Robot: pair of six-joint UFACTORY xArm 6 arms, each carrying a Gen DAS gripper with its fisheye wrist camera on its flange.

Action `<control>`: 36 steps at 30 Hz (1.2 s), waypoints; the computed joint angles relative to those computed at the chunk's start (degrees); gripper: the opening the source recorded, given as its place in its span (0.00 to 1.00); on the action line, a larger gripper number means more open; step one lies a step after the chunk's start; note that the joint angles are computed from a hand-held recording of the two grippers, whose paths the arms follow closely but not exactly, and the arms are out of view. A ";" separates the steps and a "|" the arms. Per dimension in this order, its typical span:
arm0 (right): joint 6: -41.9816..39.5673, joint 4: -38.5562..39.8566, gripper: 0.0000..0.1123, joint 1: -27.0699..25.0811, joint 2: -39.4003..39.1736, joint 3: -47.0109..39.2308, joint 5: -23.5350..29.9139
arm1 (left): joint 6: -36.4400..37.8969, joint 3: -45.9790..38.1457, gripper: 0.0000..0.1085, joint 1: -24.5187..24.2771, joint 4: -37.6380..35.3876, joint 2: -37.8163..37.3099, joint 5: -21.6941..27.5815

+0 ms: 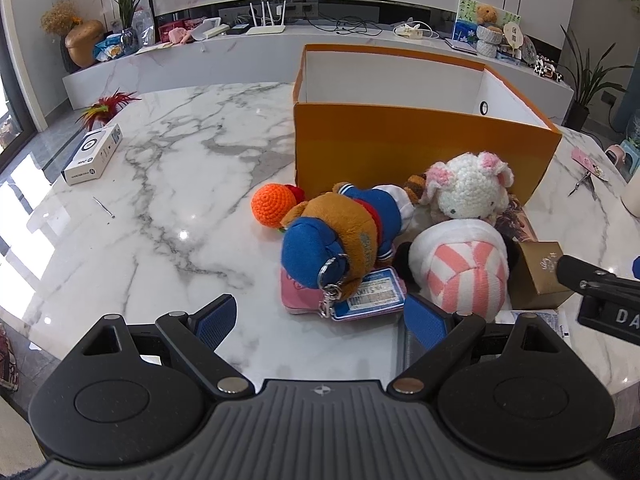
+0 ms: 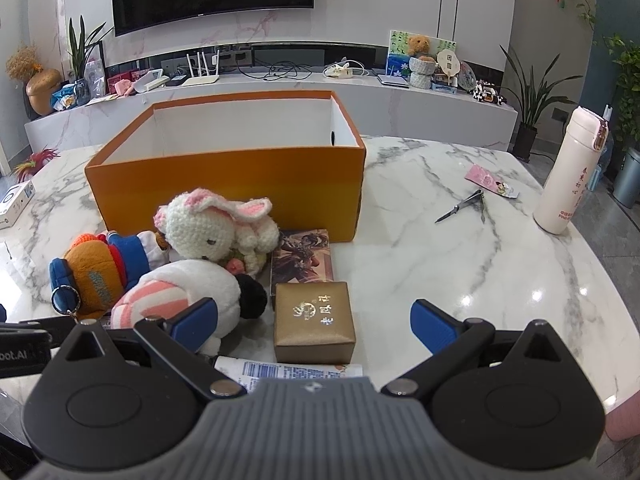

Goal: Organize objects
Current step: 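Reach the left gripper toward the brown bear plush while the right gripper approaches the gold box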

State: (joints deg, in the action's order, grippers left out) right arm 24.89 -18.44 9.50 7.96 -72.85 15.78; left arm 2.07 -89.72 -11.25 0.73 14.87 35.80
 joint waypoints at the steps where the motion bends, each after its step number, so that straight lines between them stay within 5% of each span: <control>1: -0.37 0.53 0.91 -0.06 0.02 0.01 0.01 | -0.23 -0.37 0.95 0.14 0.48 0.30 0.05; 14: -2.76 4.71 0.91 -1.23 1.03 -0.37 -0.79 | 12.11 -9.62 0.95 1.43 -6.12 8.06 -3.58; 22: -4.25 6.26 0.91 -1.62 1.84 -1.16 -0.51 | 16.47 -25.29 0.95 0.67 -12.59 19.27 7.51; 33: -9.16 12.86 0.91 -2.97 4.07 -3.09 2.02 | 9.31 -42.10 0.95 1.60 -11.79 30.28 20.46; 36: -10.09 13.74 0.91 -3.00 5.38 -4.22 3.35 | 9.49 -38.61 0.95 1.57 -12.20 28.61 17.66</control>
State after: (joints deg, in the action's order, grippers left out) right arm 14.80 -4.71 6.50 13.34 -77.07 19.13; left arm 11.56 -128.33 -9.68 -11.47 43.48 53.47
